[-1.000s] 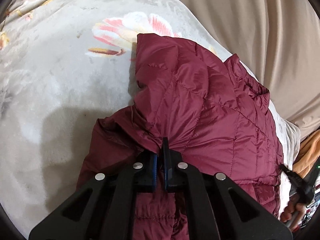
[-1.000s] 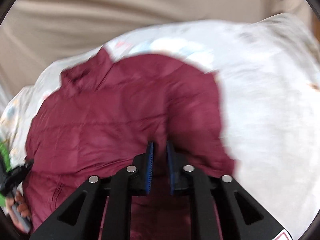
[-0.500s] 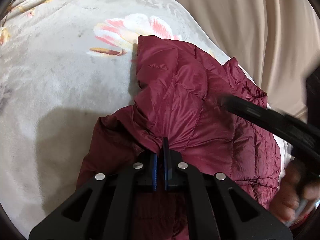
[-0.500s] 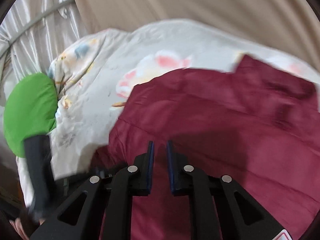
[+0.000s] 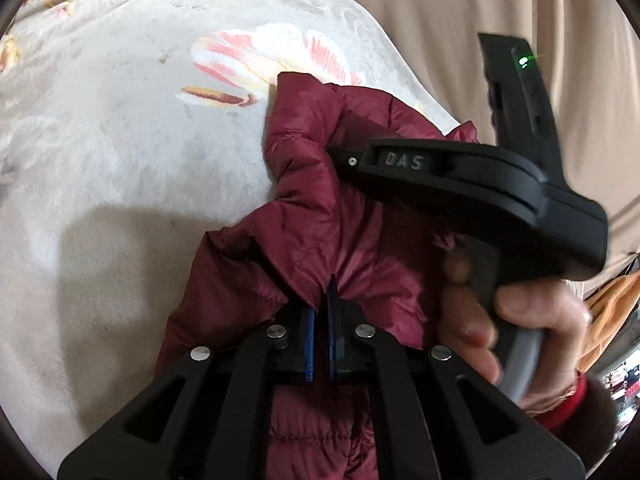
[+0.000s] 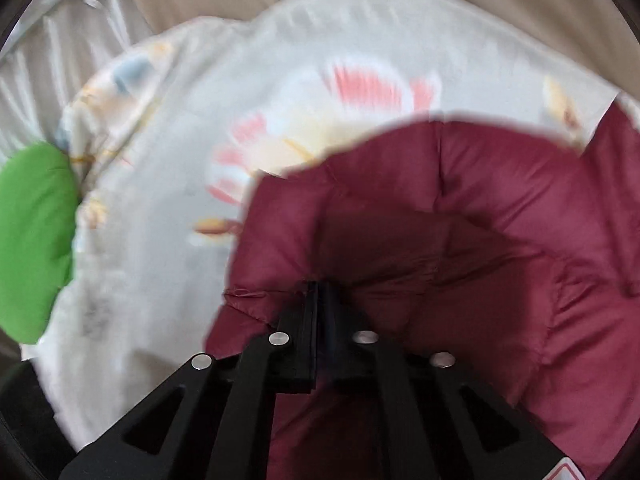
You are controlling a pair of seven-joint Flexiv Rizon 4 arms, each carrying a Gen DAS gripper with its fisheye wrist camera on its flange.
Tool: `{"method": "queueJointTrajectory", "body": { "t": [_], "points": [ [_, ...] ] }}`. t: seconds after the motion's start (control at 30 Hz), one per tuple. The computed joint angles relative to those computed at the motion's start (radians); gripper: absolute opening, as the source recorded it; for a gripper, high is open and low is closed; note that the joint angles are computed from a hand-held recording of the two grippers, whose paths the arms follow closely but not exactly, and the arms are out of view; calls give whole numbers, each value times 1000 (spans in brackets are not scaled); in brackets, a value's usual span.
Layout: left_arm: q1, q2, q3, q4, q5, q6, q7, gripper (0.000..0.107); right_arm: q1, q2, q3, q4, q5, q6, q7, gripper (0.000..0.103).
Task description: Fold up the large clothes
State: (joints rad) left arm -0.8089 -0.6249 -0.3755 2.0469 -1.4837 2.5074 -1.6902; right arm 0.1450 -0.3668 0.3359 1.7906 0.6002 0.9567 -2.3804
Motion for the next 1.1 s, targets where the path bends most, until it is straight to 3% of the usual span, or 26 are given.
{"method": "queueJointTrajectory", "body": {
  "t": [0.07, 0.2, 0.3, 0.37, 0.5, 0.53, 0.67, 0.77, 0.83, 0.87, 1.0, 1.1],
  "points": [
    [2, 5, 10, 25, 41, -5, -53, 4, -37, 23, 3, -16, 46, -50, 12, 0],
    [-4, 27, 43, 103, 124, 7, -200, 4, -166, 154, -25, 27, 207, -88, -230, 4],
    [-22, 34, 37, 96, 42, 33, -150, 4, -259, 197, -126, 22, 284, -172, -302, 7],
    [-17, 35, 33, 101, 39, 28, -157, 4, -307, 204, -202, 34, 318, -168, -328, 12],
    [-20, 18, 5, 40, -55, 49, -34, 5, -340, 137, -283, 45, 226, -132, -300, 9],
    [-16, 15, -2, 29, -67, 53, -12, 5, -342, 115, -285, 50, 207, -96, -294, 0],
    [-9, 5, -22, 8, -100, 65, 40, 7, -425, 83, -273, -9, 243, -171, -241, 0],
    [-8, 5, -31, 6, -116, 75, 53, 7, -453, 112, -255, -6, 299, -175, -310, 8],
    [-8, 8, -28, 15, -103, 74, 32, 7, -433, 94, -262, -2, 261, -145, -302, 7],
    [-8, 11, -25, 25, -93, 71, 17, 7, -412, 65, -265, 4, 215, -92, -276, 0],
    [-9, 27, -12, 64, -40, 51, -49, 7, -455, 61, -257, -14, 227, -123, -229, 0],
    [-35, 49, -37, 65, -137, 77, 17, 7, -486, 114, -262, 28, 235, -79, -272, 3]
  ]
}}
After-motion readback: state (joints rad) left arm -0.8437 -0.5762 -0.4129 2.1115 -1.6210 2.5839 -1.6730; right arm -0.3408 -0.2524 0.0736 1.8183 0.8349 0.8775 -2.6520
